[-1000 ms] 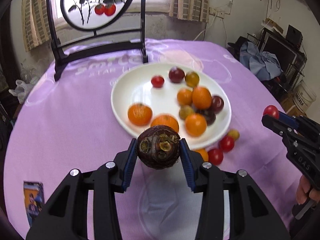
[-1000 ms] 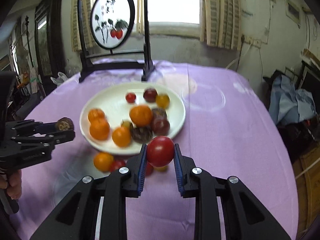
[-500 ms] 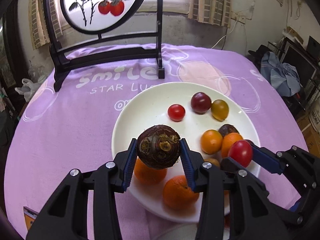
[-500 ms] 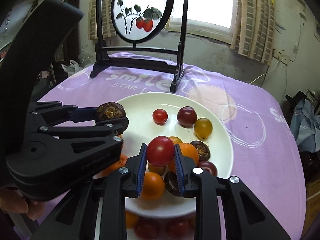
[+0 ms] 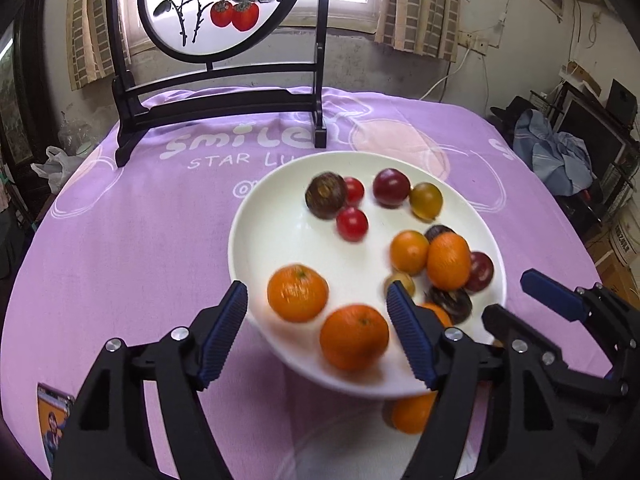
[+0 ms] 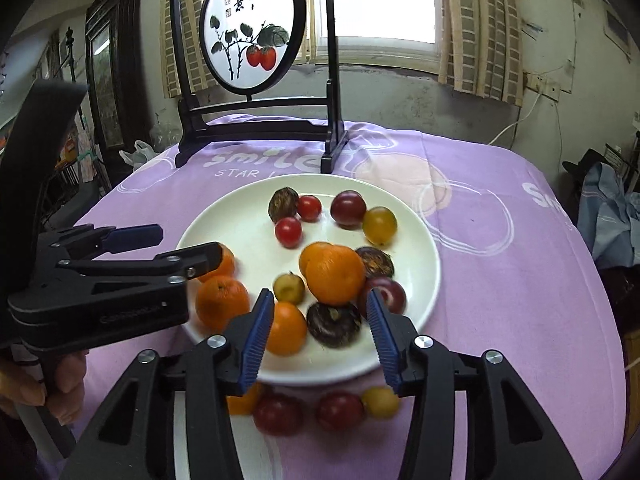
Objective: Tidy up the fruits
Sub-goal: 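Place passion fruit on plate with left gripper while right gripper places red cherry tomato, then place orange on plate with left gripper while right gripper places yellow citrus there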
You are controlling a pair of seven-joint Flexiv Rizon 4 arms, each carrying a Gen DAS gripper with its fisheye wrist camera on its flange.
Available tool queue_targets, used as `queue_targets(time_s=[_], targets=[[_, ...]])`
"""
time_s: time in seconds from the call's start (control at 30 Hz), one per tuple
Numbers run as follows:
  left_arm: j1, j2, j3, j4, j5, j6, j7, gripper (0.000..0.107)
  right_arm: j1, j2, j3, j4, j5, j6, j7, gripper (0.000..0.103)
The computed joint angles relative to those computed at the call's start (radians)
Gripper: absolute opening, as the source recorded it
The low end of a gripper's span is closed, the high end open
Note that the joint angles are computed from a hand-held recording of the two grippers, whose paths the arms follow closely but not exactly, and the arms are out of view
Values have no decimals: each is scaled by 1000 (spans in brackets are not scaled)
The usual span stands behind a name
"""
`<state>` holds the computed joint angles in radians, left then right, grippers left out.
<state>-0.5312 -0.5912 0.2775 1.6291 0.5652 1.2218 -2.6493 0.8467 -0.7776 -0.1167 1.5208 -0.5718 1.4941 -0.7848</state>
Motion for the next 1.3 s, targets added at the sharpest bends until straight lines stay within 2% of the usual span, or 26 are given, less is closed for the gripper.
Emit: queue_targets(time_s=[0.1,0.2,0.47,0.63,0.9,1.0,1.07,1.2,1.3], targets=[[-19,18,3,36,16,15,-26,71,16,33,-31,70,6,36,27,52],[-38,34,6,65,33,23,-50,71,71,65,-114,148,-2,69,68,57],[-74,62,-6,113,97,19,-97,75,149,119,-212,294,14,116,97,59],[-67,56,-39,127,96,22,-82,75,163,128,-224,329,41,125,91,61],[-62,12,-68,112,55,22,5,75,152,130,-200,334,88,139,43,61],[-61,-10,-73,94,28,17,41,75,178,132,-228,345,97,154,30,61],[-56,-26,-76,79,8,12,75,71,215,132,-271,356,110,171,22,61],[-27,-65,-103,46,-62,-3,170,58,212,135,-258,354,146,172,-13,61],[-41,-86,-81,20,-80,-2,195,58,214,135,-255,353,163,172,-30,61]])
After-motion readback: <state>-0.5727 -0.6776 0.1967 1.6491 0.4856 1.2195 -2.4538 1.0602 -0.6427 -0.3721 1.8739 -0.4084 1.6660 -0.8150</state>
